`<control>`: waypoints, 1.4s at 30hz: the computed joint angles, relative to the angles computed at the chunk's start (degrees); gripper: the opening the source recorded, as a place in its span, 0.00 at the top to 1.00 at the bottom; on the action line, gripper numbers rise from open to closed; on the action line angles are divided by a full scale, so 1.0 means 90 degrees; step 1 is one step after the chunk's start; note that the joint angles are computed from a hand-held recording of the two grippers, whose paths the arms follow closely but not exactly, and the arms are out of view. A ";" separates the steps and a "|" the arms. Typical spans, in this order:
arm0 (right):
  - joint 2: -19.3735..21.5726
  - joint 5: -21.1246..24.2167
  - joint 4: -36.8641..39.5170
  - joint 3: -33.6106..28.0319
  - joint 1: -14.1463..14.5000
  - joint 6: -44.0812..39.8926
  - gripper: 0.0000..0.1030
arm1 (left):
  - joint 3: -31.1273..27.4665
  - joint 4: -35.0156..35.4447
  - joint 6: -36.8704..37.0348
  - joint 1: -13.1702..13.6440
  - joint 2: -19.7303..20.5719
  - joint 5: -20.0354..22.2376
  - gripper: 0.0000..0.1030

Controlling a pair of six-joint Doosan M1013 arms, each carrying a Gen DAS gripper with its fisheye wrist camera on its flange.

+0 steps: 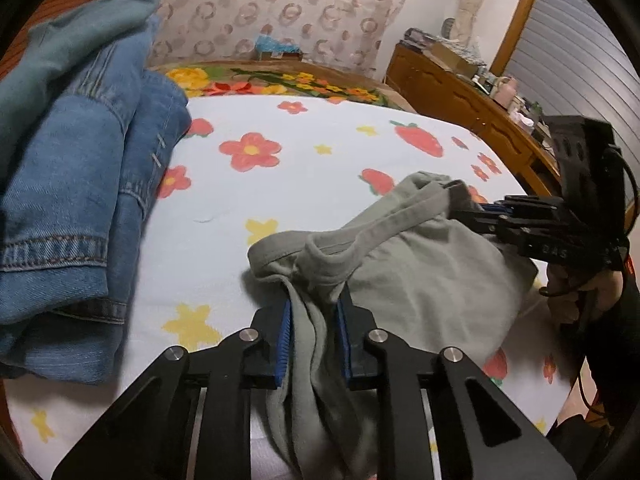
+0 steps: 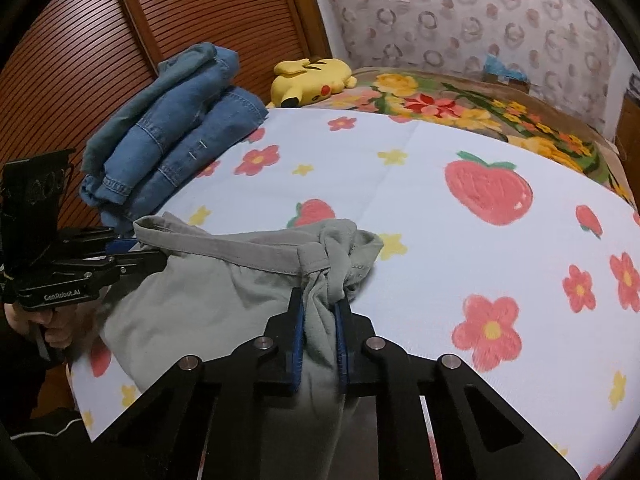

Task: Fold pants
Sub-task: 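Lift the folded shorts with both grippers and carry them onto the jeans stack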

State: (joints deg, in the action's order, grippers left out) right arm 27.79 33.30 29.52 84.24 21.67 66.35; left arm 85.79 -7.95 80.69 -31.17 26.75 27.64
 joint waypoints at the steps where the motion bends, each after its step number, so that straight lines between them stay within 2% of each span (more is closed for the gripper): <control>1: -0.0010 -0.0023 -0.0111 -0.0008 0.0005 0.0095 0.89 | 0.0017 -0.0078 0.0078 0.0003 -0.0021 -0.0036 0.81; 5: -0.0132 -0.0232 0.0133 0.0044 0.0017 -0.0185 0.90 | 0.0155 -0.0220 0.0248 0.0002 -0.0186 -0.0350 0.82; 9: -0.0261 -0.0477 0.0175 0.0043 0.0088 -0.0406 0.90 | 0.0266 0.0103 -0.0025 -0.0008 -0.0353 -0.0625 0.83; 17: -0.0394 -0.0824 0.0399 -0.0169 0.0259 -0.1064 0.90 | 0.0438 0.1523 -0.1354 0.0025 -0.0700 -0.1139 0.83; 21: -0.0364 -0.0891 0.0500 -0.0388 0.0346 -0.1358 0.90 | 0.0500 0.2744 -0.2491 0.0060 -0.0880 -0.1300 0.83; 28: -0.0136 -0.0903 0.0795 -0.0977 0.0493 -0.1974 0.90 | 0.0464 0.4639 -0.4214 0.0204 -0.1064 -0.1268 0.83; 35: 0.0138 -0.0792 0.0727 -0.1486 0.0592 -0.2068 0.90 | 0.0368 0.5227 -0.4754 0.0391 -0.1064 -0.1121 0.83; 42: 0.0601 -0.0489 0.0517 -0.2179 0.0569 -0.2050 0.90 | 0.0368 0.5659 -0.5293 0.0502 -0.1025 -0.1092 0.83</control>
